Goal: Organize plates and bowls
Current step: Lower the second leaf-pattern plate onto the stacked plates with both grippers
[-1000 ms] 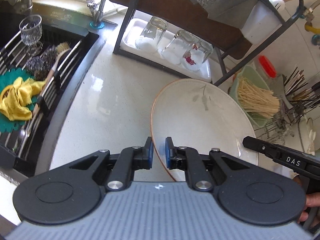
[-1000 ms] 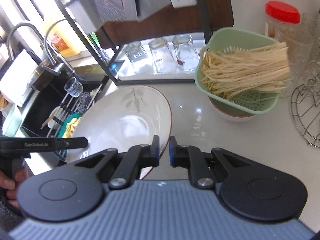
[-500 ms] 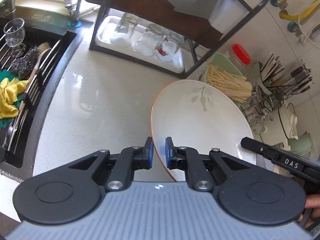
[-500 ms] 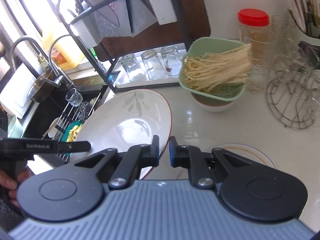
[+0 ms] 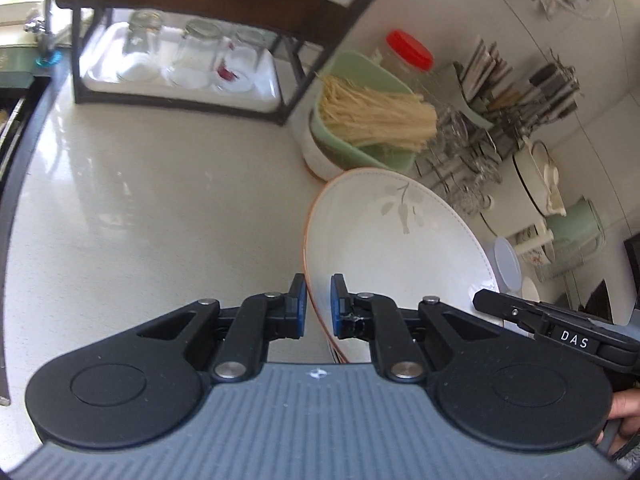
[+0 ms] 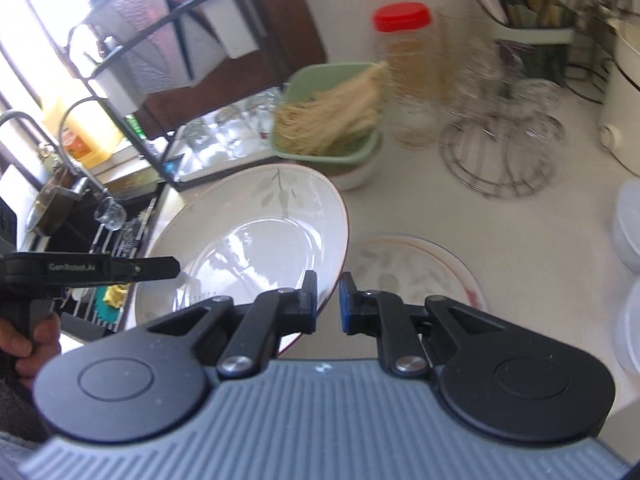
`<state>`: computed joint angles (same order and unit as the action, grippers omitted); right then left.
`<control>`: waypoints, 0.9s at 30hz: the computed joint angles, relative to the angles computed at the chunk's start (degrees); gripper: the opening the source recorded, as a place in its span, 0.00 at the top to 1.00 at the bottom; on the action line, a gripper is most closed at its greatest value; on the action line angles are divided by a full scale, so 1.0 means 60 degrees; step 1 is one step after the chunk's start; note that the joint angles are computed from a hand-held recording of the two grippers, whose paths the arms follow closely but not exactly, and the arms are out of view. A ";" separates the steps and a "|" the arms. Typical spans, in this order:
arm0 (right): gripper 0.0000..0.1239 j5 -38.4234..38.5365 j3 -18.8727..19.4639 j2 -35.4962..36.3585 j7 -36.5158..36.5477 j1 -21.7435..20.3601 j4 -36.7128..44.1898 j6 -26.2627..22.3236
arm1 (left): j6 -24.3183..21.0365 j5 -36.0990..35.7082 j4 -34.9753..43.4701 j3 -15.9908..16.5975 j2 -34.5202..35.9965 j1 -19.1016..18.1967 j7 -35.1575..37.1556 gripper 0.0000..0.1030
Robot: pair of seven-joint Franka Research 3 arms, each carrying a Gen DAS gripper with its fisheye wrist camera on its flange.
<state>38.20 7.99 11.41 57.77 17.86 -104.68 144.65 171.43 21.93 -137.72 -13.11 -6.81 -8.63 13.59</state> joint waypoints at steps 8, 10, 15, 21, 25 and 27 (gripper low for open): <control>0.88 -0.0790 -0.0328 -0.0329 0.0999 -0.0072 -0.0838 -0.0030 | -0.0255 -0.2605 0.0865 0.0169 0.1201 -0.0738 0.2756 0.87; 0.88 -0.0933 -0.0364 -0.0264 0.1194 -0.0119 -0.0904 -0.0116 | -0.0506 -0.2814 0.1162 0.0093 0.1499 -0.0736 0.3040 0.87; 0.88 -0.1039 -0.0371 0.0043 0.1396 -0.0242 -0.0813 -0.0277 | -0.1164 -0.3228 0.1750 -0.0052 0.1999 -0.0679 0.3625 0.86; 0.88 -0.1143 -0.0324 0.0441 0.1363 -0.0329 -0.0567 -0.0385 | -0.2119 -0.2714 0.2506 -0.0015 0.2501 -0.0772 0.3500 0.86; 0.88 -0.1247 -0.0316 0.0628 0.1278 -0.0388 -0.0417 -0.0499 | -0.2538 -0.2702 0.2904 -0.0040 0.2765 -0.0804 0.3425 0.87; 0.88 -0.1286 -0.0321 0.0747 0.1262 -0.0424 -0.0302 -0.0585 | -0.2804 -0.2677 0.3134 -0.0058 0.2910 -0.0825 0.3469 0.86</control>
